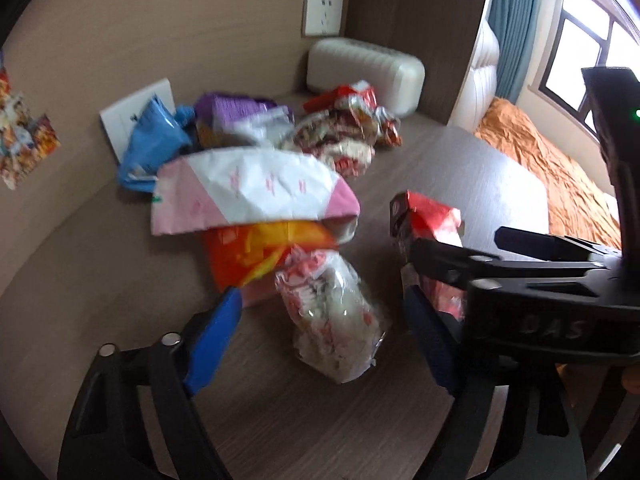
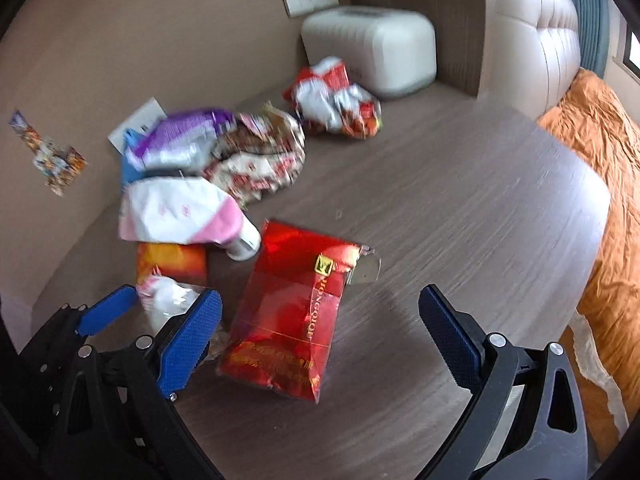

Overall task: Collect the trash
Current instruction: 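Grasp the red cigarette pack with the right tool while the left tool grasps the tissue bag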

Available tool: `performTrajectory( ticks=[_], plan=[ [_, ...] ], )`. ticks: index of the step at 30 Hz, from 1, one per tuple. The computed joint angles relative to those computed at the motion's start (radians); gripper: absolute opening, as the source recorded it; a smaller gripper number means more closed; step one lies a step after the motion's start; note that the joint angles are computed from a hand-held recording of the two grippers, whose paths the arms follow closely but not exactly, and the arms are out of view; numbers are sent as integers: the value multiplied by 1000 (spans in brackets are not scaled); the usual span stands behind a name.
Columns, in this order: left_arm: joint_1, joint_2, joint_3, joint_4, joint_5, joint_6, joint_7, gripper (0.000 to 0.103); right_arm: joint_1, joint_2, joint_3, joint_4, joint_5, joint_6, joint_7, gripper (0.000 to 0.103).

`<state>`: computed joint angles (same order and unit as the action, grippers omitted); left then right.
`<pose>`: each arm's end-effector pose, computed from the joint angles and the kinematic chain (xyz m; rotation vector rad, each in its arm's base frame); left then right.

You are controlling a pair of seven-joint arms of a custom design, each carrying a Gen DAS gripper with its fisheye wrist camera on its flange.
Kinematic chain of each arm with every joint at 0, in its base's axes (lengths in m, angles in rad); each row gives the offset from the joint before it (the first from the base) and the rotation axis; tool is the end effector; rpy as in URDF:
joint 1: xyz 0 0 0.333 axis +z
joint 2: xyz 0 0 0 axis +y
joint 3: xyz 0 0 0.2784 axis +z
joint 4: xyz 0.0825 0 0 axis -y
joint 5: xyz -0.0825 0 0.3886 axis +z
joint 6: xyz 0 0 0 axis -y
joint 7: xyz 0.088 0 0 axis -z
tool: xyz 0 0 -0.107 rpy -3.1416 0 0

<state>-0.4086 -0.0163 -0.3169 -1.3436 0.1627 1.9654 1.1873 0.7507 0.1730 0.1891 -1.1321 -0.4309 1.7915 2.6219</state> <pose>0.4318 -0.3717 0.7534 -1.5486 2.2297 -0.8171 0.3985 0.4605 0.7292 -1.6860 1.9264 -0.3904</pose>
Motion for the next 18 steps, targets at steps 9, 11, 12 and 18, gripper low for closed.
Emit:
performTrajectory(
  ticks=[9, 11, 12, 18],
  plan=[
    [4, 43, 9, 27, -72, -20, 14, 46, -3, -39, -3, -53, 22, -21, 5, 57],
    [4, 40, 11, 31, -85, -24, 35, 46, -16, -77, 7, -98, 21, -4, 24, 57],
    [3, 37, 11, 34, -87, -29, 43, 46, -21, -94, 13, -114, 15, -3, 32, 57],
    [-5, 46, 4, 98, -107, -76, 87, 46, -50, -161, 50, -170, -10, -11, 64, 57]
  ],
)
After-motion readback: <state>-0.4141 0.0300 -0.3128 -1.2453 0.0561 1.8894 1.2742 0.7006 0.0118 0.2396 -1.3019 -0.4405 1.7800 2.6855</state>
